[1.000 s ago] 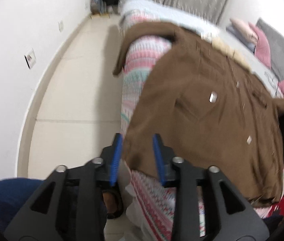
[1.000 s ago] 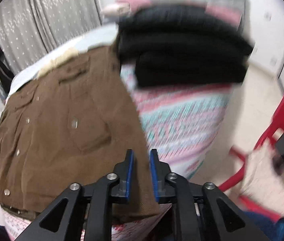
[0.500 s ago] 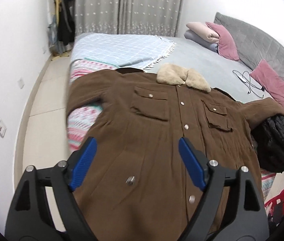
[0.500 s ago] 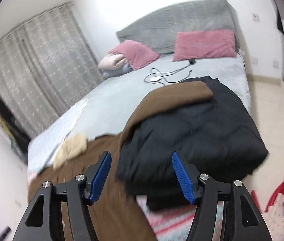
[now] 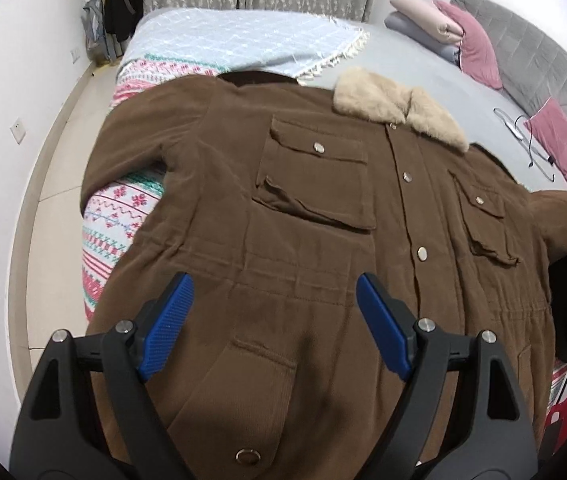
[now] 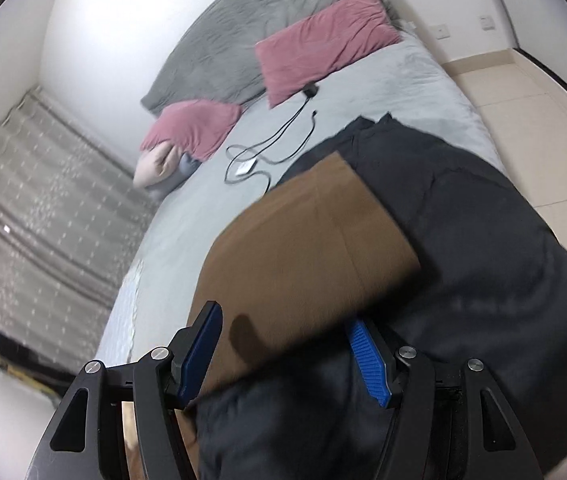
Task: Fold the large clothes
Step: 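Lift the sleeve and lay it across the coat front with the right tool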
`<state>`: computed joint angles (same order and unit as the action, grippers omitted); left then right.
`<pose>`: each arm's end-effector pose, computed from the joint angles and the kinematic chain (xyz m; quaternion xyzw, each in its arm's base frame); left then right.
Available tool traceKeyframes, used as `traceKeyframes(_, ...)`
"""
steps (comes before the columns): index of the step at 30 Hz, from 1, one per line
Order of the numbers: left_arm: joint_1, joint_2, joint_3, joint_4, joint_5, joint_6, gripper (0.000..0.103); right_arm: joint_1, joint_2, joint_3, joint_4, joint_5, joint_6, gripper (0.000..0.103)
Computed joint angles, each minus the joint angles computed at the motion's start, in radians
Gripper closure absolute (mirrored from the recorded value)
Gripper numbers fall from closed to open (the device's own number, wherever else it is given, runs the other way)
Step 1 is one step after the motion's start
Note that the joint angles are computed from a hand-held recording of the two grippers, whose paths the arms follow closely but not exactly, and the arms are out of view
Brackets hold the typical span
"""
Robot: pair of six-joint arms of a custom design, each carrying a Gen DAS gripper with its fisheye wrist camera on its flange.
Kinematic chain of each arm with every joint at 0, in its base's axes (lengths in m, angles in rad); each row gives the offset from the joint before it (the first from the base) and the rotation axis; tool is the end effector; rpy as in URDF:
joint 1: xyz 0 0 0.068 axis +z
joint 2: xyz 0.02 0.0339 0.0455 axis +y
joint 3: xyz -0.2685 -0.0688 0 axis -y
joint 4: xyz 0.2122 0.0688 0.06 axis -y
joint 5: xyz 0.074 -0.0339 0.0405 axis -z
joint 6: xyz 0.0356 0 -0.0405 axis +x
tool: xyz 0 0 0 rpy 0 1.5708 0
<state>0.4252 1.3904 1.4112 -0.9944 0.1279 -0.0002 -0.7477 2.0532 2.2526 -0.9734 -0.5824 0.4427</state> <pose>0.2243 0.0966 0.3517 -0.1830 0.9363 0.0022 0.2999 0.3175 -0.2677 0.3797 0.4028 0.7935 0.2051 0.4075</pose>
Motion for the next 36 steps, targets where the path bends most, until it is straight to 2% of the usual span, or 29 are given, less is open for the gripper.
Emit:
traceKeyframes(2, -0.003, 0.039, 0.017, 0.004, 0.004, -0.01, 0.019, 0.032, 0.033, 0.055, 0.013, 0.068, -0.006, 0.04)
traceKeyframes(4, -0.004, 0.054, 0.028, 0.006, 0.006, -0.016, 0.019, 0.066, 0.07, 0.121, 0.001, 0.157, -0.041, 0.064)
traceKeyframes(5, -0.009, 0.066, 0.037, 0.01, 0.002, -0.019, 0.019, 0.075, 0.088, 0.154, -0.012, 0.176, -0.048, 0.092)
traceKeyframes(6, -0.01, 0.072, 0.043, 0.011, -0.001, -0.018, 0.019, 0.081, 0.083, 0.145, 0.009, 0.19, -0.044, 0.094)
traceKeyframes(11, -0.006, 0.091, 0.055, 0.006, 0.006, -0.015, 0.019, 0.11, -0.084, -0.052, 0.226, 0.299, -0.07, 0.098)
traceKeyframes(14, -0.002, 0.1, 0.062, 0.002, 0.011, -0.014, 0.019, 0.143, -0.115, -0.065, 0.246, 0.381, -0.107, 0.098)
traceKeyframes(18, 0.024, 0.102, 0.074, -0.012, 0.024, 0.004, 0.019, 0.155, -0.052, -0.002, 0.15, 0.408, -0.112, 0.098)
traceKeyframes(21, 0.068, 0.108, 0.097, -0.027, 0.051, 0.016, 0.019, 0.164, -0.114, -0.087, 0.219, 0.415, -0.114, 0.098)
traceKeyframes(24, 0.133, 0.125, 0.133, -0.046, 0.093, 0.041, 0.019, 0.231, -0.243, -0.227, 0.341, 0.485, -0.168, 0.098)
traceKeyframes(27, 0.192, 0.154, 0.172, -0.055, 0.119, 0.05, 0.019, 0.372, -0.36, -0.339, 0.452, 0.593, -0.271, 0.098)
traceKeyframes(29, 0.226, 0.174, 0.193, -0.061, 0.139, 0.047, 0.019, 0.524, -0.398, -0.372, 0.508, 0.705, -0.373, 0.098)
traceKeyframes(33, 0.261, 0.199, 0.218, -0.074, 0.157, 0.052, 0.019, 0.884, -0.34, -0.33, 0.546, 0.906, -0.545, 0.098)
traceKeyframes(36, 0.282, 0.204, 0.226, -0.078, 0.165, 0.065, 0.019, 1.165, -0.26, -0.399, 0.642, 1.035, -0.718, 0.098)
